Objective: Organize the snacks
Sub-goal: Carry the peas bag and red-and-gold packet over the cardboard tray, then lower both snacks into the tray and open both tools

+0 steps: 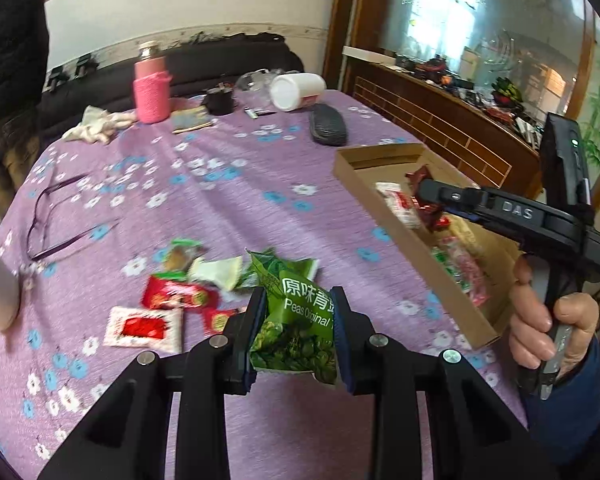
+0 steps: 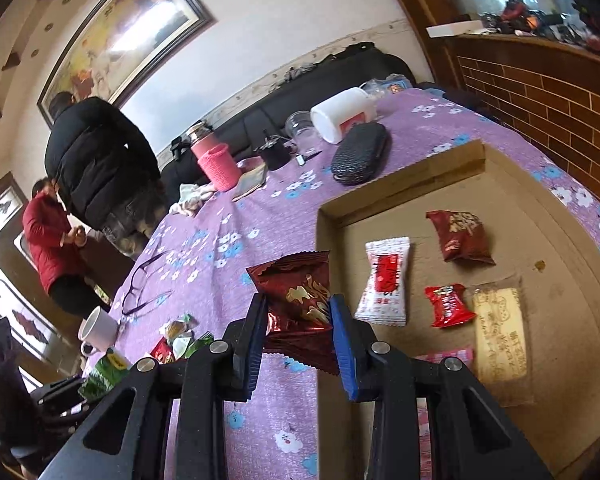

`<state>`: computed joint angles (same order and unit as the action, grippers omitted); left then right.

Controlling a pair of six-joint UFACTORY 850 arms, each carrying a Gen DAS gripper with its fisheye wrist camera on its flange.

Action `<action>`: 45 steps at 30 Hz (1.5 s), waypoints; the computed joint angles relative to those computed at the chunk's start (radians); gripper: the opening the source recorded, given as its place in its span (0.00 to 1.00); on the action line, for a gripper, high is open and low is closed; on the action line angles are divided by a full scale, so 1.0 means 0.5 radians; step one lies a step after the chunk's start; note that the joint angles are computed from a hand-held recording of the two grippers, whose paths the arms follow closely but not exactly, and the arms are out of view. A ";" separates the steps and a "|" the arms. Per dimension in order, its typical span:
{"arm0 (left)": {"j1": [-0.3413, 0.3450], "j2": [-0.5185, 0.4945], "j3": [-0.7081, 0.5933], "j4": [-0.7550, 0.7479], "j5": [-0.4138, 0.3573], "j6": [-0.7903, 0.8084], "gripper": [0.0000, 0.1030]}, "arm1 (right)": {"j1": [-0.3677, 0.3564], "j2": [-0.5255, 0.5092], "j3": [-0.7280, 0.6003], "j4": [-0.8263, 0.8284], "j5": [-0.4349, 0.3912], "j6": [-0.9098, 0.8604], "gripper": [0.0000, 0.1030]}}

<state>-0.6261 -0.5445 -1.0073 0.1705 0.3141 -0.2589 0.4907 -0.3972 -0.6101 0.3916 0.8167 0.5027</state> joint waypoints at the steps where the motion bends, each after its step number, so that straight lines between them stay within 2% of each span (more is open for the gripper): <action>1: -0.015 -0.006 -0.013 0.002 -0.005 0.005 0.29 | -0.006 0.005 0.007 0.006 0.001 0.009 0.33; 13: -0.178 -0.095 -0.170 0.047 -0.089 0.001 0.29 | -0.081 0.060 0.102 -0.017 0.030 0.180 0.33; 20: -0.276 -0.163 -0.298 0.086 -0.146 -0.004 0.29 | -0.096 0.109 0.146 0.215 -0.017 0.115 0.33; 23: -0.318 -0.208 -0.373 0.211 -0.173 -0.119 0.29 | -0.096 0.126 0.150 0.495 -0.096 -0.012 0.33; 27: -0.380 -0.291 -0.492 0.436 -0.227 -0.339 0.29 | -0.133 0.159 0.198 0.631 -0.131 0.001 0.33; 33: -0.449 -0.398 -0.633 0.643 -0.242 -0.516 0.29 | -0.184 0.195 0.252 0.727 -0.182 0.020 0.33; 36: -0.448 -0.449 -0.687 0.976 -0.224 -0.868 0.29 | -0.219 0.191 0.260 0.737 -0.217 0.050 0.33; 39: -0.449 -0.495 -0.733 1.089 -0.249 -0.970 0.29 | -0.244 0.190 0.268 0.720 -0.243 0.067 0.33; 42: -0.427 -0.547 -0.785 1.381 -0.265 -1.287 0.29 | -0.238 0.185 0.251 0.748 -0.260 0.024 0.33; 45: -0.418 -0.566 -0.795 1.424 -0.266 -1.340 0.29 | -0.237 0.173 0.229 0.767 -0.287 -0.024 0.33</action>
<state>-0.8349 -0.8273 -1.4049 0.8827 0.1809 -0.9291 0.3720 -0.3105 -0.4957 0.7753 0.6733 0.4908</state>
